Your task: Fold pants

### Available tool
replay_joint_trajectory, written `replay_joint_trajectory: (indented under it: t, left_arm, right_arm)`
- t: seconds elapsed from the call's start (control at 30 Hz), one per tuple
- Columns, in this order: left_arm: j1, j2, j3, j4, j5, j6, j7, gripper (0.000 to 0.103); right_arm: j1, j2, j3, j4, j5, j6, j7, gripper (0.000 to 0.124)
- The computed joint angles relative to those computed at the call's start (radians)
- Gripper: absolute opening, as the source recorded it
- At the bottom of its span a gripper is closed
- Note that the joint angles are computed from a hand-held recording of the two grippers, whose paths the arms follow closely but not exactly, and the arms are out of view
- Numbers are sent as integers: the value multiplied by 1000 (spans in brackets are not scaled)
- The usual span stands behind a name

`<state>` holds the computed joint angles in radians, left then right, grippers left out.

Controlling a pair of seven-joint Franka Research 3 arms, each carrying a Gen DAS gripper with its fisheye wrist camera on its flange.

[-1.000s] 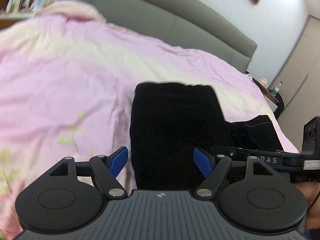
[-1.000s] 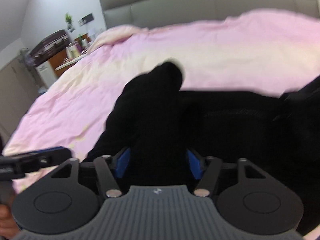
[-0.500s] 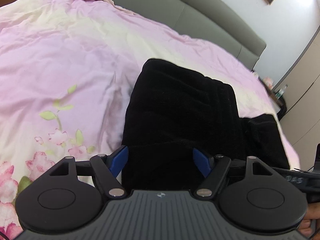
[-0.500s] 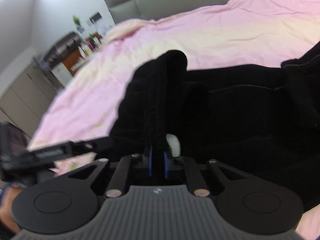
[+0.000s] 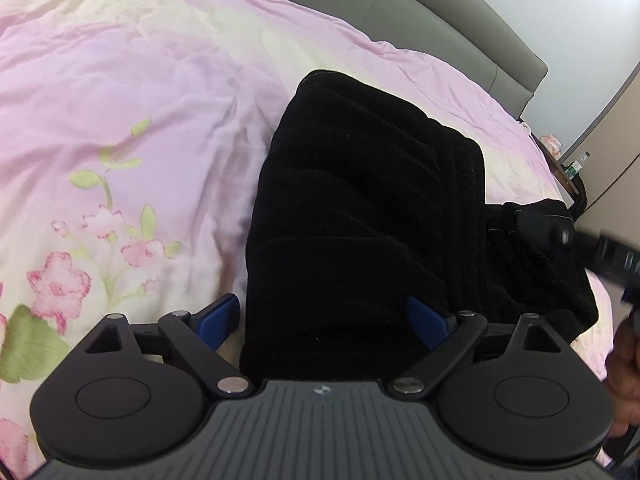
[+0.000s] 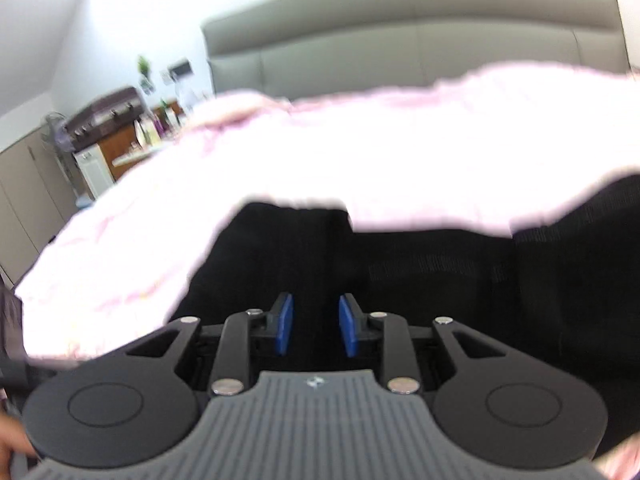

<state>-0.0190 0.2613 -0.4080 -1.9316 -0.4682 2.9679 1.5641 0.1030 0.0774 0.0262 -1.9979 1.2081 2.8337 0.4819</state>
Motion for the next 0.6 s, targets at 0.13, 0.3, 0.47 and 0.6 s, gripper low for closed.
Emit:
replay_joint_trajectory:
  t: [0.13, 0.3, 0.47, 0.6]
  left_arm:
    - [-19, 2, 17, 2, 42, 5, -39, 103]
    - [6, 6, -7, 4, 16, -5, -10, 103]
    - [-16, 15, 14, 3, 65, 7, -39, 103]
    - [-17, 2, 19, -3, 93, -6, -49, 103]
  right_arm:
    - [11, 79, 24, 104, -41, -12, -45, 23]
    - [75, 228, -24, 210, -443, 10, 264, 19]
    - [-7, 315, 7, 279, -463, -35, 384, 58]
    - [-135, 365, 95, 366, -309, -191, 445, 55]
